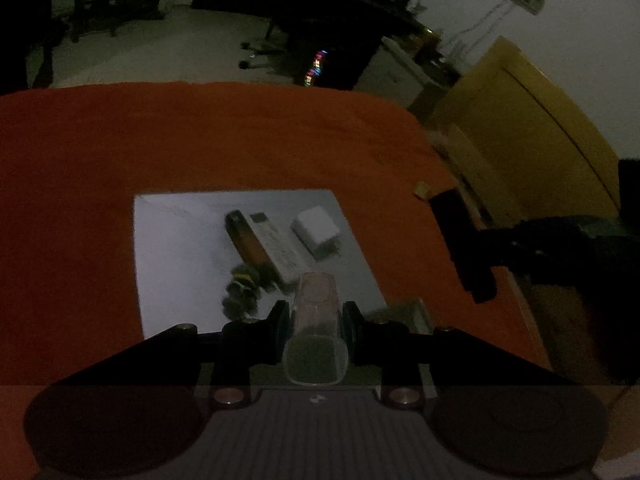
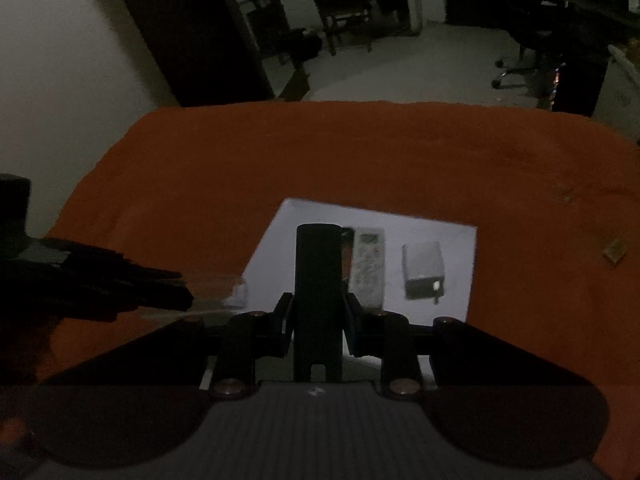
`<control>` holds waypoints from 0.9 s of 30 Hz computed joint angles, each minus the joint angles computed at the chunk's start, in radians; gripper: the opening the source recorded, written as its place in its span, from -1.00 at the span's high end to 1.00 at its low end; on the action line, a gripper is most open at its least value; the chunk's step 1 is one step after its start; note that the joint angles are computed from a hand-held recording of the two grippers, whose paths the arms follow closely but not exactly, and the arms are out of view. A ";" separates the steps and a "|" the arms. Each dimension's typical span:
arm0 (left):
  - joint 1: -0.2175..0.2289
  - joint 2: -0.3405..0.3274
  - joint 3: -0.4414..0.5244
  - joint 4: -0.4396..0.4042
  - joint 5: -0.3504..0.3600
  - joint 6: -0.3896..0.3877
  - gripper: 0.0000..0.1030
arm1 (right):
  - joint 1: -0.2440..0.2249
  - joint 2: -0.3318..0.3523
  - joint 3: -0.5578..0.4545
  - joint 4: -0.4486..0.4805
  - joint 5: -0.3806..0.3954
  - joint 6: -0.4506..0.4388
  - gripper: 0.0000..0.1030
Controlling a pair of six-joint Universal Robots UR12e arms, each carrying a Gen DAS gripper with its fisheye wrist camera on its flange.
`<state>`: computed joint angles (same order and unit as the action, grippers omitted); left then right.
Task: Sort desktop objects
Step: 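Carry the glass tube with the left tool into the white box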
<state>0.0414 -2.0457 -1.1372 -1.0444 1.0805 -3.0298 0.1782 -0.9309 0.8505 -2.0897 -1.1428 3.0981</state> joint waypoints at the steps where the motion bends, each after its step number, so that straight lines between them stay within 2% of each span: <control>1: -0.001 0.006 -0.006 -0.010 -0.003 0.008 0.53 | 0.000 -0.010 0.012 0.000 0.011 -0.008 0.46; 9: -0.002 0.058 -0.077 -0.047 -0.006 0.079 0.53 | 0.012 -0.066 0.094 0.015 0.030 -0.068 0.46; 16: -0.003 0.081 -0.131 -0.085 0.006 0.086 0.53 | 0.015 -0.088 0.141 0.109 0.094 -0.082 0.46; 21: -0.012 0.081 -0.158 -0.099 0.017 0.080 0.53 | 0.027 -0.084 0.161 0.168 0.073 -0.108 0.46; 27: -0.041 0.079 -0.206 -0.032 0.086 0.062 0.52 | 0.045 -0.057 0.148 0.261 -0.012 -0.156 0.46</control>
